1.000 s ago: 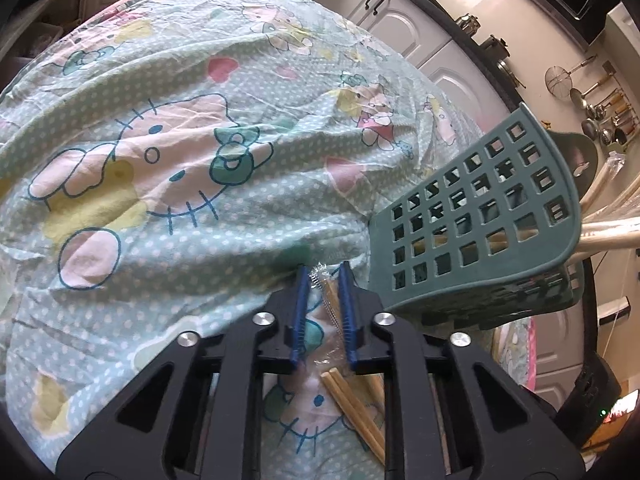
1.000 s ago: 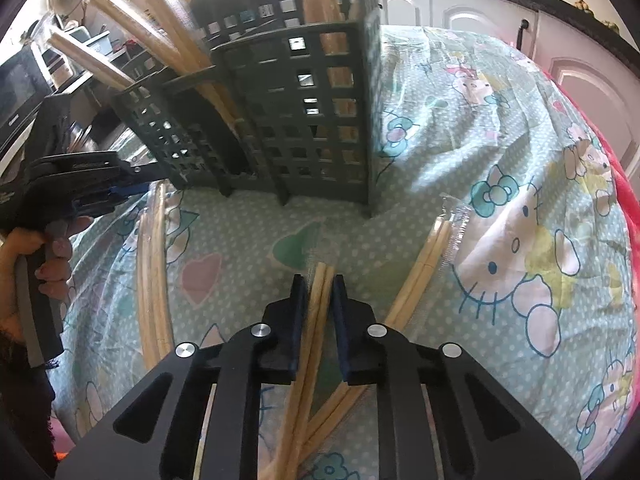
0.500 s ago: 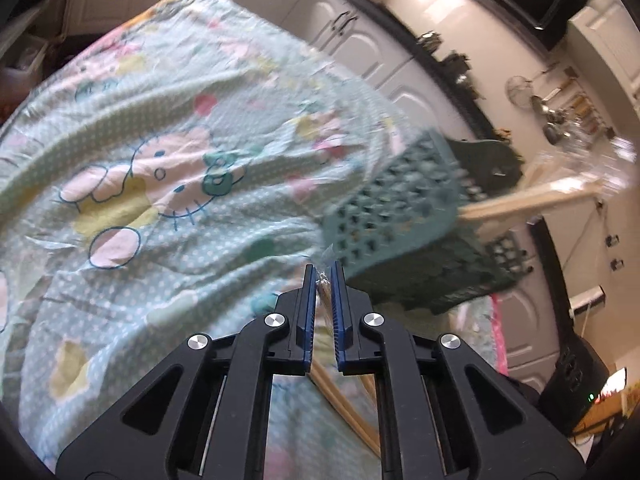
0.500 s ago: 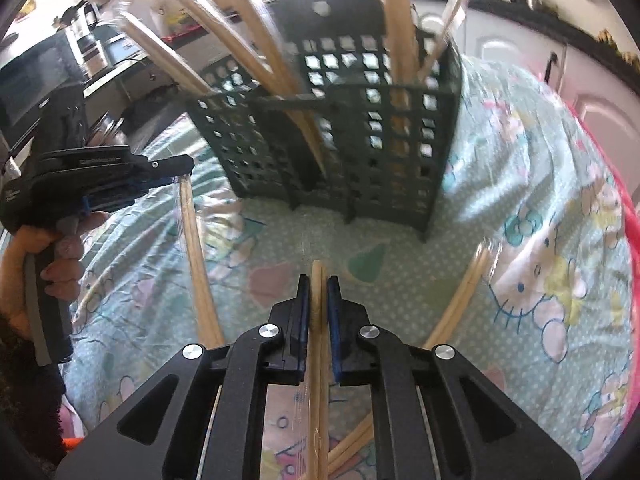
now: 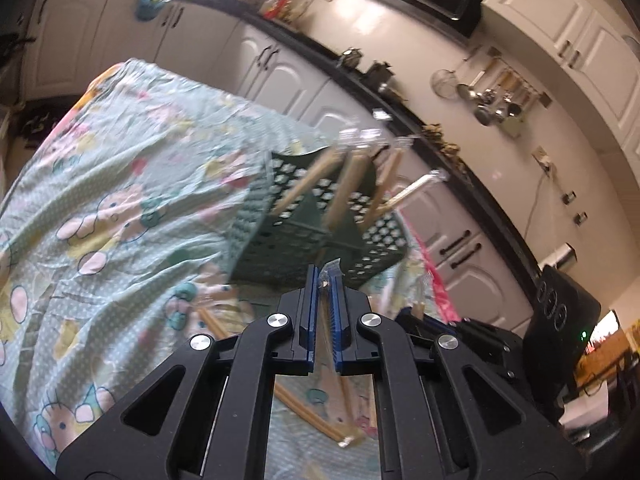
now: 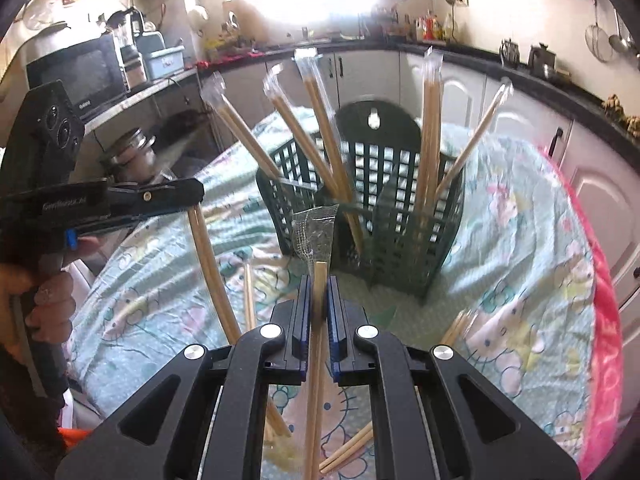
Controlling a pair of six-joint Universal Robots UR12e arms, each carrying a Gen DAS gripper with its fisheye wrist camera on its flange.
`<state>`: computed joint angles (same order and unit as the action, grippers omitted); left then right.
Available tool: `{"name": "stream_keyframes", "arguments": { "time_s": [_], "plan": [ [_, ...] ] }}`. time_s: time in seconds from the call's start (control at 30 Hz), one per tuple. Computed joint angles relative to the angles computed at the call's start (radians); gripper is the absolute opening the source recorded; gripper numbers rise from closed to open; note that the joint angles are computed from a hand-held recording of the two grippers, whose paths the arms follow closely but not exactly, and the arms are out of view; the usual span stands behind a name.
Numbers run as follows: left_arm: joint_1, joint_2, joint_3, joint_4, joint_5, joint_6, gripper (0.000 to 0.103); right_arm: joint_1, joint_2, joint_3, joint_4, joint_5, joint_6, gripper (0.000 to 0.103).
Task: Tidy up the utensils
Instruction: 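Lift both held chopsticks upright and carry them over the green caddy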
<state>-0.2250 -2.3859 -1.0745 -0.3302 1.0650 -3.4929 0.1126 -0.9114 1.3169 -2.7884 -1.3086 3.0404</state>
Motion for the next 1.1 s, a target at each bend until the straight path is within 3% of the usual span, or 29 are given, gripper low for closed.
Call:
{"name": "stream_keyframes", "arguments": {
  "time_s": [0.57,1.1],
  "plan": [
    [-0.027,0.01,0.051,0.068,-0.042,0.053,0.003,-0.011,-0.053,0.055,-0.189,0.011,0.005,0.007],
    [-0.04,-0.012,0.167,0.105,0.014,0.075,0.003,-0.019,-0.033,-0.02,-0.344,-0.011,0.084,0.007]
  ]
}}
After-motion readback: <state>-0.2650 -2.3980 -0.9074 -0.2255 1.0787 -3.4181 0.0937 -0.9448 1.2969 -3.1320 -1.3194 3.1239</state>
